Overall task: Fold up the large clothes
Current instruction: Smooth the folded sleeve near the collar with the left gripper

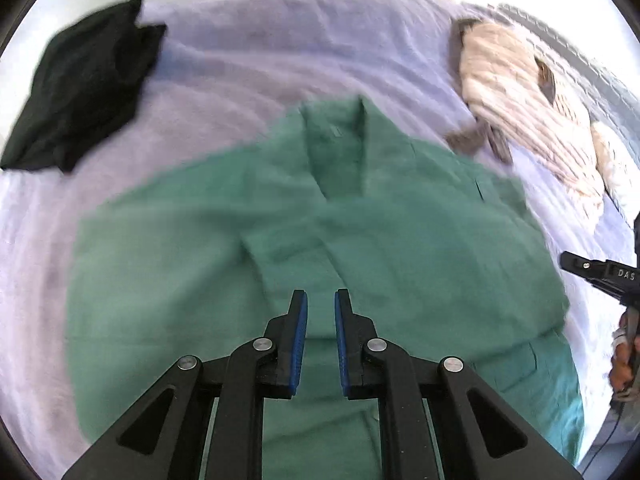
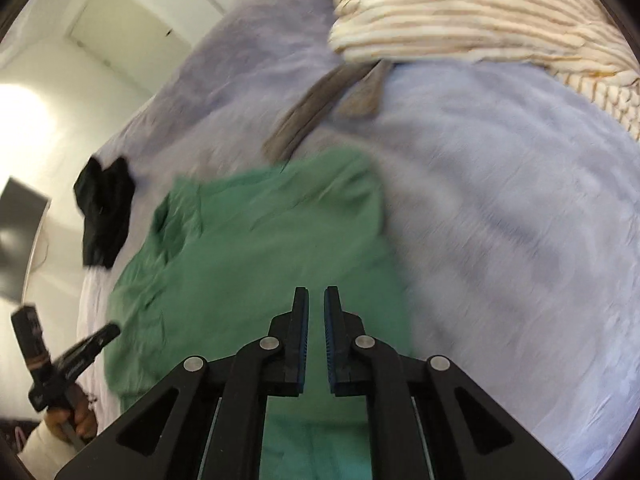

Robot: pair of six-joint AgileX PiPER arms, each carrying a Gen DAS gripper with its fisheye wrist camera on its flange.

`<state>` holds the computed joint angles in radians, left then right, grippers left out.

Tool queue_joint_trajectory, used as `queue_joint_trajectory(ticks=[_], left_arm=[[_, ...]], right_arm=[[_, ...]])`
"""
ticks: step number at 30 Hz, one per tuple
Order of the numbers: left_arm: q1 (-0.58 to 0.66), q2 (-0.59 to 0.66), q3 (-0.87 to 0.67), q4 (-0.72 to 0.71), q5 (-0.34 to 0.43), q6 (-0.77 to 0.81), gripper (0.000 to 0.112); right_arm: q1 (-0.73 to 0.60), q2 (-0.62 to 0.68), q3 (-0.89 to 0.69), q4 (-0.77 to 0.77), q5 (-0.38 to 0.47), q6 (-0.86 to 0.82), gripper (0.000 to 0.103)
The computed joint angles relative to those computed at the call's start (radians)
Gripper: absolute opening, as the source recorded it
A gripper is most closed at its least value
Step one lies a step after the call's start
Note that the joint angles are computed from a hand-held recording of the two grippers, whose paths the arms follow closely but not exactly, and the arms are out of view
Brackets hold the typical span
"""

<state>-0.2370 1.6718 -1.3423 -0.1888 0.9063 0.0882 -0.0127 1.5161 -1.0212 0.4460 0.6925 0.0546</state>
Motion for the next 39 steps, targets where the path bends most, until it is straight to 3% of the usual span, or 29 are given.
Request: queue_joint_trajectory(ticks=[4, 6, 7, 9, 11, 16, 22, 23, 24, 25, 31, 33, 34, 35, 36, 39], left_arm=[[-0.077, 0.034, 0.11, 0.165, -0.078, -0.125, 0.015], [-0.041, 0.003, 0.156, 0.122, -0.113, -0.094, 0.015], [-0.03, -0.002, 0.154, 0.125, -0.101, -0.099, 0.015], [-0.019, -0.016, 0.151, 0.175, -0.077, -0.138, 0.035], [-0.015, -0.041, 0.158, 0.252, -0.051, -0.203, 0.043], [0.021, -0.137, 0.225, 0.257, 0.025, -0.225, 0.046], [-0.031, -0.239, 0.345, 0.269, 0.082, -0.313, 0.047], [-0.041, -0.25, 0.358, 0.268, 0.088, -0.329, 0.055], [-0.052, -0.267, 0.374, 0.268, 0.097, -0.351, 0.076], [-0.056, -0.294, 0.389, 0.269, 0.105, -0.369, 0.083], [-0.143, -0.37, 0.421, 0.313, 0.162, -0.526, 0.086], [-0.17, -0.398, 0.438, 0.327, 0.183, -0.57, 0.086], [-0.17, -0.407, 0.449, 0.331, 0.182, -0.576, 0.086], [-0.195, -0.409, 0.452, 0.342, 0.187, -0.608, 0.096], [-0.199, -0.416, 0.462, 0.353, 0.189, -0.624, 0.103], [-0.232, -0.444, 0.48, 0.38, 0.205, -0.676, 0.103]], right_arm=[[0.034, 0.064, 0.047, -0.013, -0.008, 0.027, 0.009], [0.017, 0.081, 0.07, 0.002, -0.007, 0.006, 0.008], [-0.003, 0.075, 0.091, 0.04, -0.009, -0.037, 0.008], [-0.028, 0.04, 0.117, 0.035, -0.002, -0.046, 0.008], [-0.049, 0.004, 0.131, 0.007, 0.021, -0.027, 0.008], [-0.101, -0.096, 0.161, 0.021, 0.107, -0.023, 0.009], [-0.117, -0.183, 0.231, 0.065, 0.193, -0.051, 0.009], [-0.108, -0.19, 0.241, 0.069, 0.198, -0.047, 0.009], [-0.097, -0.197, 0.25, 0.07, 0.203, -0.041, 0.009], [-0.09, -0.208, 0.261, 0.071, 0.211, -0.037, 0.009], [-0.084, -0.249, 0.306, 0.106, 0.265, -0.066, 0.01], [-0.085, -0.257, 0.314, 0.116, 0.279, -0.077, 0.028], [-0.09, -0.264, 0.318, 0.118, 0.286, -0.082, 0.053], [-0.092, -0.276, 0.323, 0.121, 0.288, -0.087, 0.066], [-0.09, -0.29, 0.326, 0.116, 0.285, -0.085, 0.066], [-0.092, -0.304, 0.328, 0.122, 0.298, -0.104, 0.066]])
